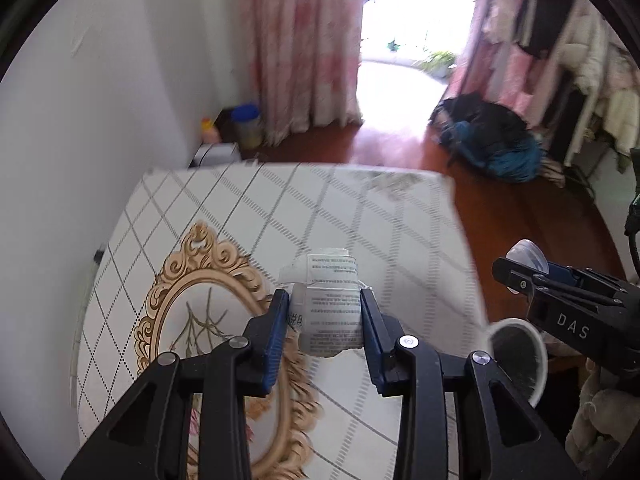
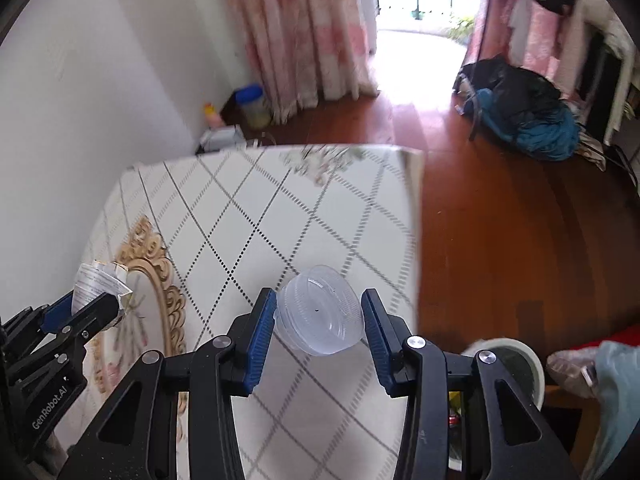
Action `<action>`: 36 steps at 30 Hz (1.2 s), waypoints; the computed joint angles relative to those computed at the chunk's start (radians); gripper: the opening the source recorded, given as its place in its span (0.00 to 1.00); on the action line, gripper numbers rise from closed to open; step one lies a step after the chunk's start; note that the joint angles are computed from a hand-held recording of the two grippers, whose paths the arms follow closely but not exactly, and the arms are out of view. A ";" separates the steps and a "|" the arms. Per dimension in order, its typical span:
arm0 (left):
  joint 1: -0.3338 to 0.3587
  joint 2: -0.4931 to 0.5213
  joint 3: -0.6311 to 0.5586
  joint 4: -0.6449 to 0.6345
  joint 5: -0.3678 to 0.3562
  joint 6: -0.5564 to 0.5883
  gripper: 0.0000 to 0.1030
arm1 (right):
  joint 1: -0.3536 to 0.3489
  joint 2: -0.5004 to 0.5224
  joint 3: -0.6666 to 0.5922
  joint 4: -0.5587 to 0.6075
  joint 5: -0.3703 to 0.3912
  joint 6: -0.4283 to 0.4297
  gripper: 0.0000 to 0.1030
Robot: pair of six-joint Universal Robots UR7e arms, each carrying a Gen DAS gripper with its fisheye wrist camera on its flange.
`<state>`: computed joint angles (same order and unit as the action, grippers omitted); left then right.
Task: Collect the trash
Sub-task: 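Carry the paper box and plastic cup over the bin and open both tools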
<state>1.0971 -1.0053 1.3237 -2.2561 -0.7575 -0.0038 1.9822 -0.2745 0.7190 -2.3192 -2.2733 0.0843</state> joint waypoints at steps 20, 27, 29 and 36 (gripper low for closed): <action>-0.177 0.154 0.020 0.089 -0.328 -0.032 0.31 | -0.086 -0.678 0.903 -0.336 -0.148 0.169 0.45; -0.095 0.386 -0.190 0.314 -0.468 -0.103 0.34 | -0.258 -0.724 1.031 -0.335 -0.044 0.236 0.45; -0.085 0.432 -0.231 0.355 -0.464 -0.118 0.35 | -0.291 -0.716 1.047 -0.345 -0.030 0.233 0.45; -0.070 0.504 -0.271 0.379 -0.412 -0.121 0.76 | -0.383 -0.672 1.052 -0.349 0.009 0.223 0.45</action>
